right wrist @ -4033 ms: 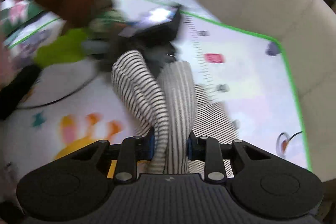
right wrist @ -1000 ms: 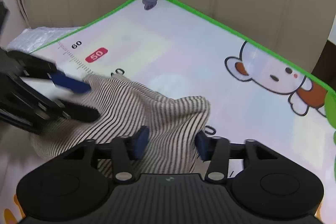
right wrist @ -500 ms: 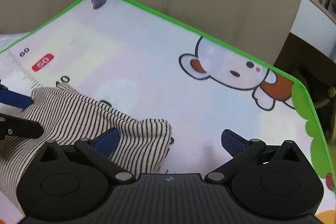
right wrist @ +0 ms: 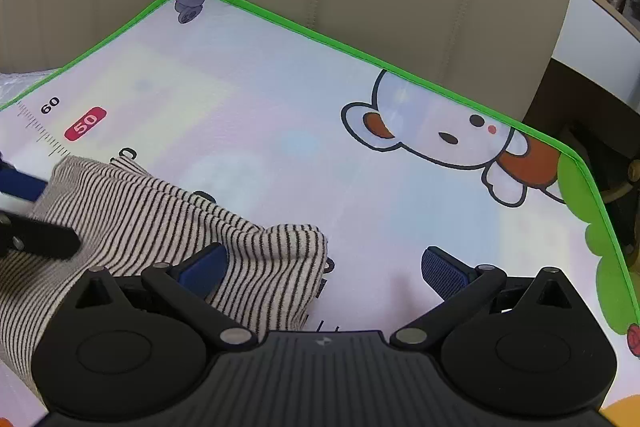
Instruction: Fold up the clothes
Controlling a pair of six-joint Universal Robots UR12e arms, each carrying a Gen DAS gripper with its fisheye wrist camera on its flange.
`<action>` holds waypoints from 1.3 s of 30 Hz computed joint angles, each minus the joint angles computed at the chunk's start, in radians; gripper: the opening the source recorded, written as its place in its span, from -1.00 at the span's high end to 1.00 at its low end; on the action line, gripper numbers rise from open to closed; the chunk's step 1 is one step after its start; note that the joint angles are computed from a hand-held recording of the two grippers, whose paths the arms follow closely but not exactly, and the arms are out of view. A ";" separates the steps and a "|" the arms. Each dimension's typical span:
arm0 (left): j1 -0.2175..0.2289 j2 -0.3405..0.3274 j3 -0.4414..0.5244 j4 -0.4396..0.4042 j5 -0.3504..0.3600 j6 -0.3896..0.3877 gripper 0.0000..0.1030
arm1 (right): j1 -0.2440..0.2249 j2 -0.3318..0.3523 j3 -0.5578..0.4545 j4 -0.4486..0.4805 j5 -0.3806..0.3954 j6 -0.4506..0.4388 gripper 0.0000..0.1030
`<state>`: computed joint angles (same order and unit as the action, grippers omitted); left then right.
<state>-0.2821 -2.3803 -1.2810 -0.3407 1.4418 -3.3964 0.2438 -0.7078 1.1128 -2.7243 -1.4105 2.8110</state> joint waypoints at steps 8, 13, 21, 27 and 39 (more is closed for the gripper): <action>-0.011 0.048 -0.063 0.172 0.010 0.046 -0.25 | -0.001 -0.001 0.014 -0.027 0.003 0.012 -1.00; -0.010 0.046 -0.061 0.147 -0.068 0.069 -0.13 | 0.009 -0.002 0.026 -0.066 -0.033 -0.015 -1.00; -0.016 0.049 -0.062 0.208 0.051 0.038 -0.08 | 0.011 -0.002 0.030 -0.076 -0.038 -0.018 -1.00; -0.011 0.058 -0.084 0.343 0.036 0.032 -0.08 | 0.013 -0.003 0.034 -0.081 -0.044 -0.018 -1.00; -0.016 0.032 -0.051 0.078 -0.071 0.060 -0.11 | 0.014 -0.005 0.035 -0.071 -0.052 0.011 -1.00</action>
<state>-0.2985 -2.3481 -1.3320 -0.2624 1.3706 -3.3363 0.2578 -0.7127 1.1480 -2.7950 -1.4625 2.8225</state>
